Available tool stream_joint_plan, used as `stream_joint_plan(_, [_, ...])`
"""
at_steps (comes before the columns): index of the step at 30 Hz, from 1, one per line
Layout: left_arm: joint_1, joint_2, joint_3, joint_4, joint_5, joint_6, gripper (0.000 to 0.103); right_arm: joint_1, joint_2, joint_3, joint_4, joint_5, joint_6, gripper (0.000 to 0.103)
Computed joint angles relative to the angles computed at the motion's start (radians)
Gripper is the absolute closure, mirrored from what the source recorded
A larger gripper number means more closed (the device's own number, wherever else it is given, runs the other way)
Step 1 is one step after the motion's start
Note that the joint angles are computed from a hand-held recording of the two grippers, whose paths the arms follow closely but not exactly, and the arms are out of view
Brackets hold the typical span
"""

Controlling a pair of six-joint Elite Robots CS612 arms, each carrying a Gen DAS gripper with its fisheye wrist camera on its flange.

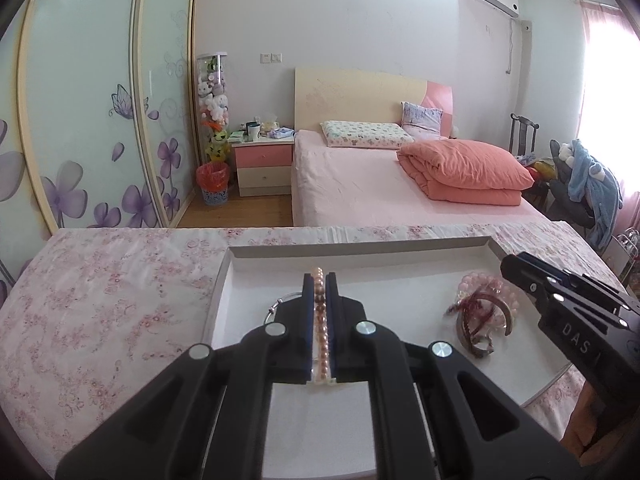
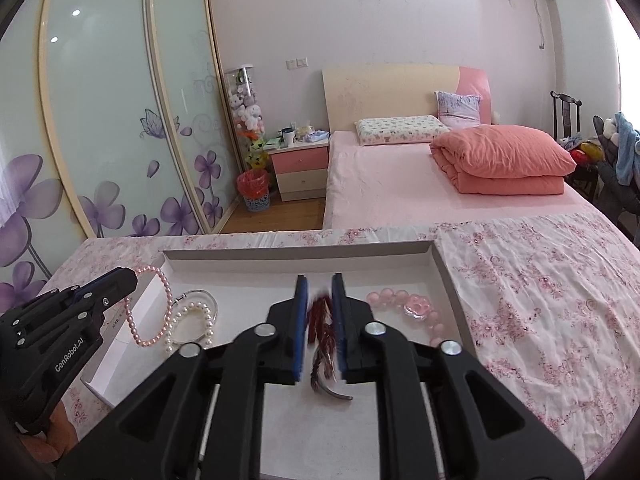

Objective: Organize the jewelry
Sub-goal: 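Open both grippers to drop the two bracelets into the tray, then grasp a white pearl earring with the right gripper while the left moves toward another earring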

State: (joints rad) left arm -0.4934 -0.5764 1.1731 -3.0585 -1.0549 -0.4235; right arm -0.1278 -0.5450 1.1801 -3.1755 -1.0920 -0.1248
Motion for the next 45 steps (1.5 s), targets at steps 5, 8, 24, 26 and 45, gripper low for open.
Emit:
stream_joint_plan(5, [0.005, -0.003, 0.004, 0.002, -0.003, -0.029, 0.092, -0.009, -0.01, 0.022, -0.028, -0.013, 0.008, 0.066])
stream_joint_plan(8, [0.008, -0.014, 0.019, 0.0, 0.006, -0.049, 0.092, -0.013, -0.016, 0.035, -0.036, -0.018, 0.005, 0.066])
stream_joint_plan(24, [-0.019, -0.133, 0.24, -0.052, 0.077, -0.087, 0.072, -0.04, -0.117, 0.235, -0.026, 0.031, -0.117, 0.066])
stream_joint_plan(26, [-0.023, -0.146, 0.272, -0.05, 0.071, -0.095, 0.069, -0.044, -0.132, 0.262, 0.009, 0.045, -0.152, 0.066])
stream_joint_plan(45, [-0.038, -0.197, 0.397, -0.012, 0.01, -0.139, 0.041, -0.024, -0.195, 0.355, 0.306, 0.072, -0.448, 0.076])
